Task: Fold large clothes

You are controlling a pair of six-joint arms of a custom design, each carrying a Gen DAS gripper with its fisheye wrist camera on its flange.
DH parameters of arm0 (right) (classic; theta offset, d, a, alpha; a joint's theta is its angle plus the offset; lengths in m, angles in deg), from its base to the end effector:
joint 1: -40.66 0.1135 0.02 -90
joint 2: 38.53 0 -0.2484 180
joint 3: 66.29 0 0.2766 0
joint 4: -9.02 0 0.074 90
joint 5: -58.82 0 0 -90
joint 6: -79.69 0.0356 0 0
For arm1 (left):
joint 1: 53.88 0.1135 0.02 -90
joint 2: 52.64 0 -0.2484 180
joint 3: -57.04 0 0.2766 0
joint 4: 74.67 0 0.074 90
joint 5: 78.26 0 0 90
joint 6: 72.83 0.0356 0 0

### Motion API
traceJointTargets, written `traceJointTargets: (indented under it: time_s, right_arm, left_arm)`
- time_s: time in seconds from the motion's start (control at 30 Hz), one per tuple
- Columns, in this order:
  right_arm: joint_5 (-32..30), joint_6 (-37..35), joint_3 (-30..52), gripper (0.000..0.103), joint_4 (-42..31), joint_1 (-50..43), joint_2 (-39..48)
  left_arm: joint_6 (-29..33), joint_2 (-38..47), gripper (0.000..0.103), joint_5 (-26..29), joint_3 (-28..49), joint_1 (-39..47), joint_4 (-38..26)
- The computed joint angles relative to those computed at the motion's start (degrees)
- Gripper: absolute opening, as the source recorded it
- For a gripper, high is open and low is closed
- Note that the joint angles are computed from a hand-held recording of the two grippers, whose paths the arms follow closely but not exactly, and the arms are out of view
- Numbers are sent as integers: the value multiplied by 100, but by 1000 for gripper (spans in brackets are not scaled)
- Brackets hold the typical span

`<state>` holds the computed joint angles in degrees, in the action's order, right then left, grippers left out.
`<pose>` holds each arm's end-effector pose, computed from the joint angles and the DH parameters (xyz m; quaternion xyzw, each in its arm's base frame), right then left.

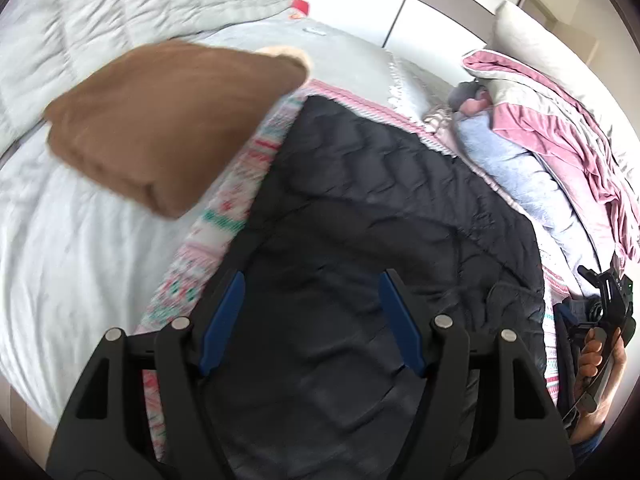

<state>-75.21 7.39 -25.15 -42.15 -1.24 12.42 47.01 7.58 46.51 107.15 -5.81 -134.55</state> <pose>0.1538 -0.1047 0.1722 0.3645 0.8255 0.3061 0.3032 0.1516 0.1384 0.1835 -0.0976 0.9362 -0.1246 0.3139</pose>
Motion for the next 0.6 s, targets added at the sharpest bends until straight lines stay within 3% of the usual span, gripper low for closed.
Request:
traceJointTargets:
  time_s: [0.17, 0.3, 0.43, 0.5, 0.6]
  right_arm:
    - [420, -1031, 51, 89, -835, 107, -603]
    - [552, -2351, 95, 89, -1679, -477, -748]
    - [677, -4327, 138, 89, -2570, -1779, -520]
    - [760, -5646, 124, 88, -2956, -2812, -302]
    - [785, -7518, 270, 67, -3397, -4327, 579]
  left_arm:
    - [845, 578, 70, 182, 57, 922, -180]
    - [1996, 1655, 70, 368, 382, 1620, -805]
    - [2615, 2211, 70, 118, 353, 1992, -672]
    - [2894, 2522, 70, 22, 418, 2204, -703]
    - [3351, 2753, 70, -44, 500, 2595, -875]
